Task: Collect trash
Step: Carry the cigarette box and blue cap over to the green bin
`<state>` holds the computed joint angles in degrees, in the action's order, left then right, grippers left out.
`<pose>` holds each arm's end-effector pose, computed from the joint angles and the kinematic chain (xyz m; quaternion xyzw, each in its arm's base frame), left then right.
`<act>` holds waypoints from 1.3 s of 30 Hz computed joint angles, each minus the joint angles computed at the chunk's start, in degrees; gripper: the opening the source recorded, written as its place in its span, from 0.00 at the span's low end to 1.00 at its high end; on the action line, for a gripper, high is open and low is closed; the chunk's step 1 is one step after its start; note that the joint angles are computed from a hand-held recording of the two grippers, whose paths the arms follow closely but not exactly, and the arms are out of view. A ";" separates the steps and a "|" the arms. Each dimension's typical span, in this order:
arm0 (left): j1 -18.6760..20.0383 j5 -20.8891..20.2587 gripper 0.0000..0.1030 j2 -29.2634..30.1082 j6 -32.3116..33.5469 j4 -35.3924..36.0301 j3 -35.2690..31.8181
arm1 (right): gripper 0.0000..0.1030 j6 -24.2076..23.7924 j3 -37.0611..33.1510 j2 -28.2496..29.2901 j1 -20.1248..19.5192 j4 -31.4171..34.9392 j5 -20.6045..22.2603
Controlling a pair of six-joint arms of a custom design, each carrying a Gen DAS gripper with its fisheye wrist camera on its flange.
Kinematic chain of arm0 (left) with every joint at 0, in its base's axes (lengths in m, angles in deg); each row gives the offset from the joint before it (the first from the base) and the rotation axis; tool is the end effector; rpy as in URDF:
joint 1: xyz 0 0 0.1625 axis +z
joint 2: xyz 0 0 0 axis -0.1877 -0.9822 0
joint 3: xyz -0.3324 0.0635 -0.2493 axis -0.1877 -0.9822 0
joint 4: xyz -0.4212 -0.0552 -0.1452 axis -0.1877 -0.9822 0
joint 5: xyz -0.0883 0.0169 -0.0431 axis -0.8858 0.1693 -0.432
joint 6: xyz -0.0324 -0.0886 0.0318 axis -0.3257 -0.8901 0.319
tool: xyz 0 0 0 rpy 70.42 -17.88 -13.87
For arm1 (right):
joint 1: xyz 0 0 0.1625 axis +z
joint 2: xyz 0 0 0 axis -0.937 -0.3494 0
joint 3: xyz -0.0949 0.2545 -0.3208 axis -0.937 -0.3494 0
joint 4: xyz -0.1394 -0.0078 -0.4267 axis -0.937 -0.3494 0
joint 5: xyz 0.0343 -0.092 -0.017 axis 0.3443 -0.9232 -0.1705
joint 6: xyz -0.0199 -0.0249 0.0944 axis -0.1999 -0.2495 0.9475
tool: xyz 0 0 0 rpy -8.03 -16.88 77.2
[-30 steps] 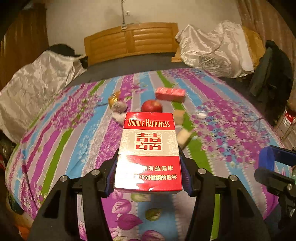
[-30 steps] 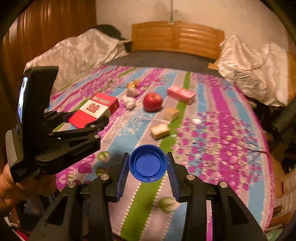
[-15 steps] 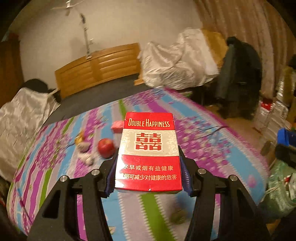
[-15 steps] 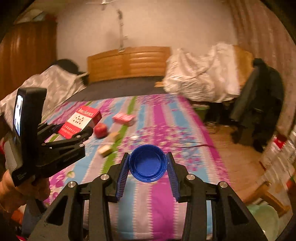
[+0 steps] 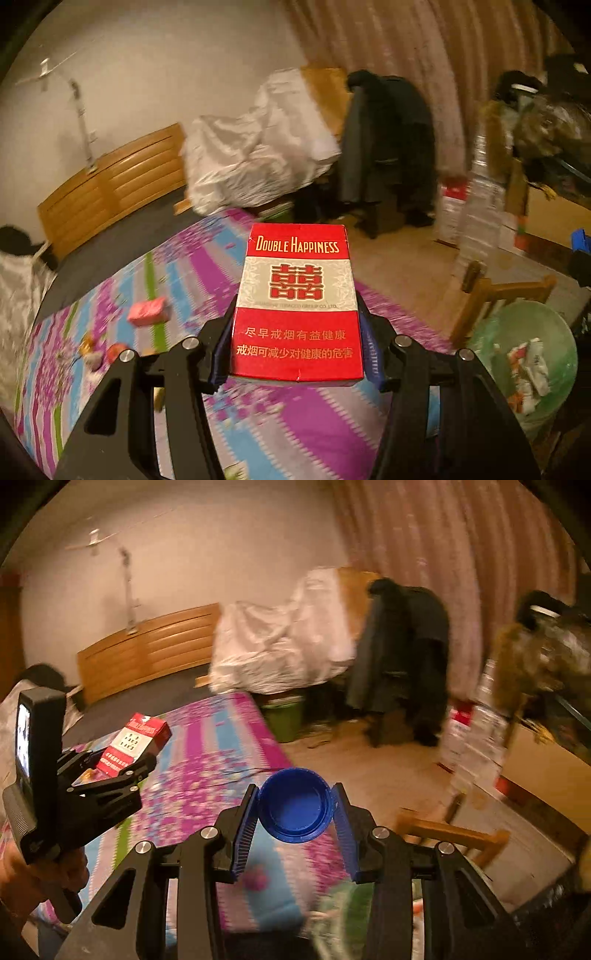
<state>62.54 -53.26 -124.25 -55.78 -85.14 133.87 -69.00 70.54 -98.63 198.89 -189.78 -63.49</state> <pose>-0.1356 -0.5225 0.4138 0.2512 0.7810 -0.4146 0.3937 0.4461 -0.4498 0.1507 0.2161 -0.8249 0.4464 0.2712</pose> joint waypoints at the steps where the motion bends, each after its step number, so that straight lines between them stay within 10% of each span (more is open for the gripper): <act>1: -0.45 -0.45 0.52 0.76 0.15 -0.15 -0.06 | 0.40 0.13 1.14 -1.11 -0.38 -0.68 -0.67; 17: -6.16 -6.31 0.52 11.80 4.41 -3.62 -0.81 | 0.40 -2.16 12.07 -12.54 -5.58 -10.22 -8.12; 39: -7.51 -10.61 0.52 15.92 4.31 -0.28 -0.31 | 0.40 5.22 16.68 -16.79 -9.31 -3.76 -10.88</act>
